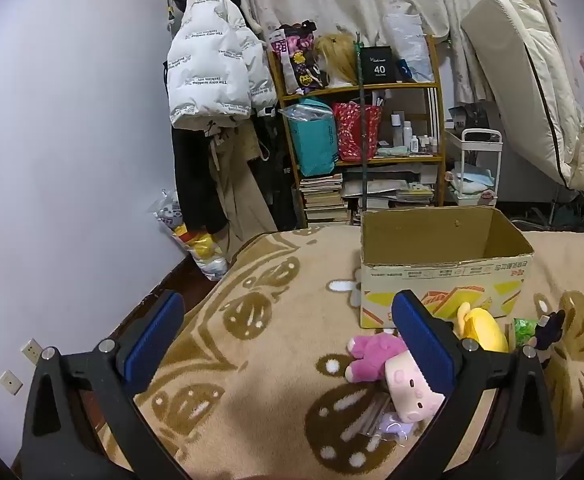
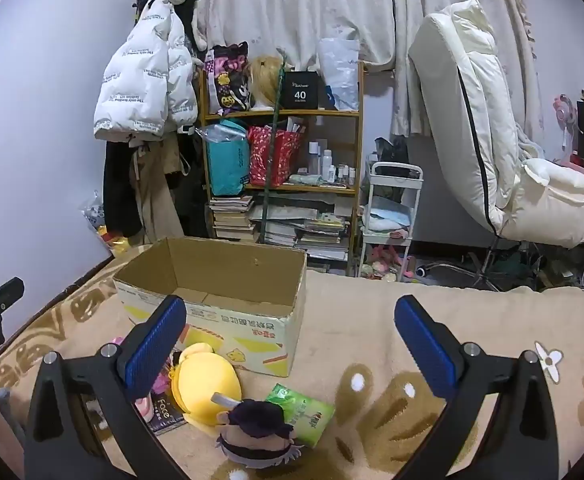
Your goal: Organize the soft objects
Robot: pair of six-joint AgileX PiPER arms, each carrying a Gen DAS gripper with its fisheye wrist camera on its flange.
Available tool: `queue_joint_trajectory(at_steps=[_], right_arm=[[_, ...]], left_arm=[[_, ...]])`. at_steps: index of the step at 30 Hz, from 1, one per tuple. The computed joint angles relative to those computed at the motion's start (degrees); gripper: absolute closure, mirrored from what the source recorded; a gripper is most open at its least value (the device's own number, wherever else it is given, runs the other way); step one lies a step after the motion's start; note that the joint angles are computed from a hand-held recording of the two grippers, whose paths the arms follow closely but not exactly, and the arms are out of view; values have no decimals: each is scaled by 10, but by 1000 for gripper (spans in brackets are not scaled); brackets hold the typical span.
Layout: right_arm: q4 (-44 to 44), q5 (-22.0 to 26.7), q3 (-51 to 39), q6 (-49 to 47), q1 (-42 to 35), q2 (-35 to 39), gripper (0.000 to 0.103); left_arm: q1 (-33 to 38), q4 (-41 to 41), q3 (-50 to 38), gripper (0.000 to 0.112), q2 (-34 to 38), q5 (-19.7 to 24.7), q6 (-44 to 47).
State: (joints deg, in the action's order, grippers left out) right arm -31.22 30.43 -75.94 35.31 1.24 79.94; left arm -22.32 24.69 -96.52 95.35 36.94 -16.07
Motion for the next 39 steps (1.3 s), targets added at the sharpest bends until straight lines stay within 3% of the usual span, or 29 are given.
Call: queue_joint_trajectory(at_steps=[3,4,5,7,11,39], right_arm=[[-15,3,-3,11,2,9,0],[-37,-21,13,31,3,1,0],[-37,-22,13,30,3,2,0],[-33,-21,13,28,4,3,0],[-20,-21,20,19,2,-5,0],[-15,-33,39,24,-6,9,0]], left_arm=[[3,-17,-4,10,2,1,16],[10,-25,-10,10,4,3,17],[-1,-11,-34,10,18,28,20],[4,-22,-47,10,24,33,23],[1,-8,-22,10,10,13,9],[2,-3,-6,10,6,4,5]])
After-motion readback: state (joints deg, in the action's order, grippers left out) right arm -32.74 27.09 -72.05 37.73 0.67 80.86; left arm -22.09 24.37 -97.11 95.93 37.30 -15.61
